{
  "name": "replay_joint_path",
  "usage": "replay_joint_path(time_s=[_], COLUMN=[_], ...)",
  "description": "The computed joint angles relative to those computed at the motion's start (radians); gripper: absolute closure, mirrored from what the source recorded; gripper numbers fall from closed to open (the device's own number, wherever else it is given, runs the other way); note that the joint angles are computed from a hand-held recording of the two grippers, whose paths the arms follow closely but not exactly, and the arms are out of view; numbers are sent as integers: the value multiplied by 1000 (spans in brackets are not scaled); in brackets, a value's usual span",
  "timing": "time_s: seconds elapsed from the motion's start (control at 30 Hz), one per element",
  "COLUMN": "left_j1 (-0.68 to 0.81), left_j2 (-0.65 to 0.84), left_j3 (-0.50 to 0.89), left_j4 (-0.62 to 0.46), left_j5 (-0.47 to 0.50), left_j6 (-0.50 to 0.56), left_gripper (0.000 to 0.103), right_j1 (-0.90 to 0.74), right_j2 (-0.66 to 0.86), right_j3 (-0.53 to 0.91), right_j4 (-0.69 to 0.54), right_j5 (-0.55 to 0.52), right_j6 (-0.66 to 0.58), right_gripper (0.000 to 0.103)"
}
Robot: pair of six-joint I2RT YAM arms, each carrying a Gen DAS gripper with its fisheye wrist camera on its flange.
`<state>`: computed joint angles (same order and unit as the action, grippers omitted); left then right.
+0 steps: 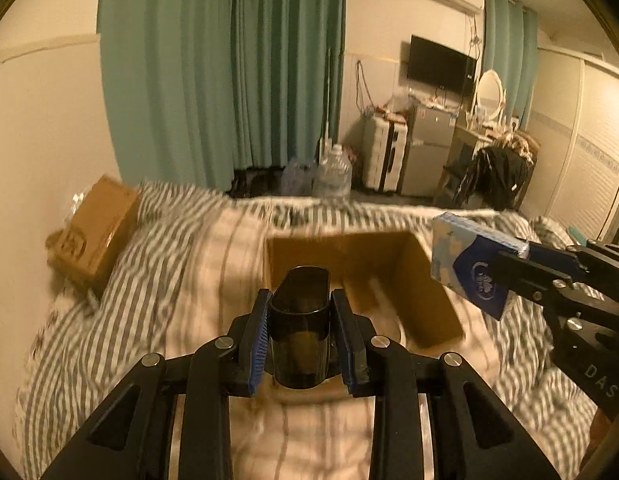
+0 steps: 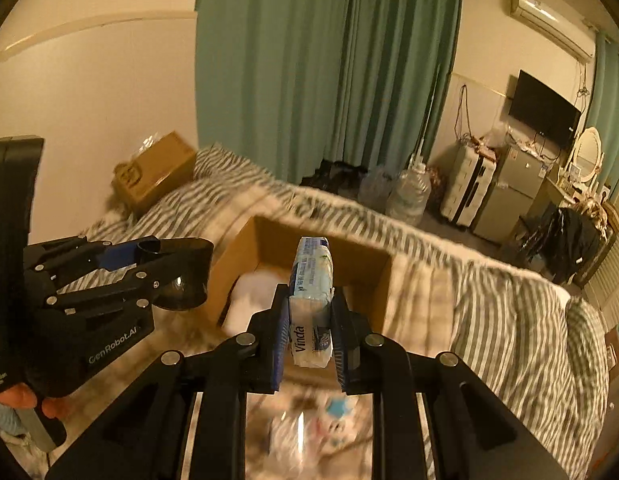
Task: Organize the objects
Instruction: 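Lower the mug into the box with the left tool while the right tool drops the tissue pack in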
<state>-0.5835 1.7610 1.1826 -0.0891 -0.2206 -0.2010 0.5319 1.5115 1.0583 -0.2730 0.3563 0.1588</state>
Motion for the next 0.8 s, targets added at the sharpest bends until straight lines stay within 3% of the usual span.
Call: replay_joint_path(time_s=[0.4, 0.67, 0.73, 0.8], left_j1=[36, 29, 32, 29], left_j2=[352, 438, 417, 388], left_j3=[308, 358, 341, 318], left_j4=[3, -7, -5, -4], left_j5=[52, 56, 71, 58], left_j6=[34, 28, 27, 25], left_gripper=[73, 71, 67, 41], right_j1=[-200, -260, -261, -252], right_j2=[303, 362, 346, 319], right_j3=[189, 138, 127, 122], right_j4=[95, 175, 175, 164], right_j5=[-160, -243, -235, -207], right_j6=[-58, -35, -28, -23], right_gripper=[85, 84, 80, 52])
